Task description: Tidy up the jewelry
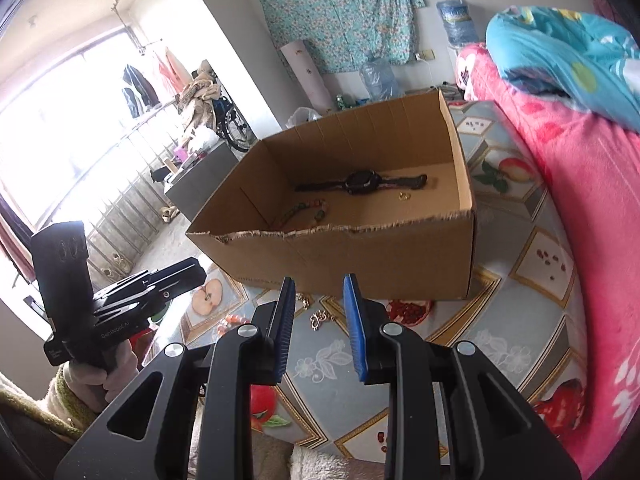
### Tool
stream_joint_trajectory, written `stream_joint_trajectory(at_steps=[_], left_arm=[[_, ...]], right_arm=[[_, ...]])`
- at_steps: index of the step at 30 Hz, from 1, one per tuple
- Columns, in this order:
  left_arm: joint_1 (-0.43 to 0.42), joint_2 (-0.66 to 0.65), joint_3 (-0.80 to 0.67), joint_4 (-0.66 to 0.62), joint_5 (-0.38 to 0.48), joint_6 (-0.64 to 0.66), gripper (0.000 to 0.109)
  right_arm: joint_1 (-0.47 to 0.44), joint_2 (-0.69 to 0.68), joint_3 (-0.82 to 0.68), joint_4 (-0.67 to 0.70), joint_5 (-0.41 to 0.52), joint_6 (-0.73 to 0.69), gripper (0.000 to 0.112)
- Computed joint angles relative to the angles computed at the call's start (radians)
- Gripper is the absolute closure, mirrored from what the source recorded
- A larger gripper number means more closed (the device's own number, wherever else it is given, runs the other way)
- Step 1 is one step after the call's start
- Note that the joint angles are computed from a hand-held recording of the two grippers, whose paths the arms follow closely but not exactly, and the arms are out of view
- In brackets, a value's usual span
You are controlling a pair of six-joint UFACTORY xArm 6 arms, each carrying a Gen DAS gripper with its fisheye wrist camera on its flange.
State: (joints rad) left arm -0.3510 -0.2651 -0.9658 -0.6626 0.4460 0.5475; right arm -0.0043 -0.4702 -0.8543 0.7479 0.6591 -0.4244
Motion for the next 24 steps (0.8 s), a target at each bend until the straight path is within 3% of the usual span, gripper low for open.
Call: stream_joint_trajectory(at_steps=[7, 14, 24], left_arm=[[-0.055, 0.039, 0.081, 0.157, -0.070, -0.087, 0.078], [-0.094, 0.087, 0.074, 0.150, -0.067, -0.045, 0.078], [-0.129, 0.212, -0.017, 0.185, -0.089, -0.011, 0.078]], right_arm=[[0.036, 0.107, -0.032, -0.094, -0.034, 0.082, 0.087], [0.027, 0.158, -0.064, -0.080, -0.085, 0.096, 0.087], [0.007, 0.167, -0.049, -0.030, -0.038, 0.086, 0.087]])
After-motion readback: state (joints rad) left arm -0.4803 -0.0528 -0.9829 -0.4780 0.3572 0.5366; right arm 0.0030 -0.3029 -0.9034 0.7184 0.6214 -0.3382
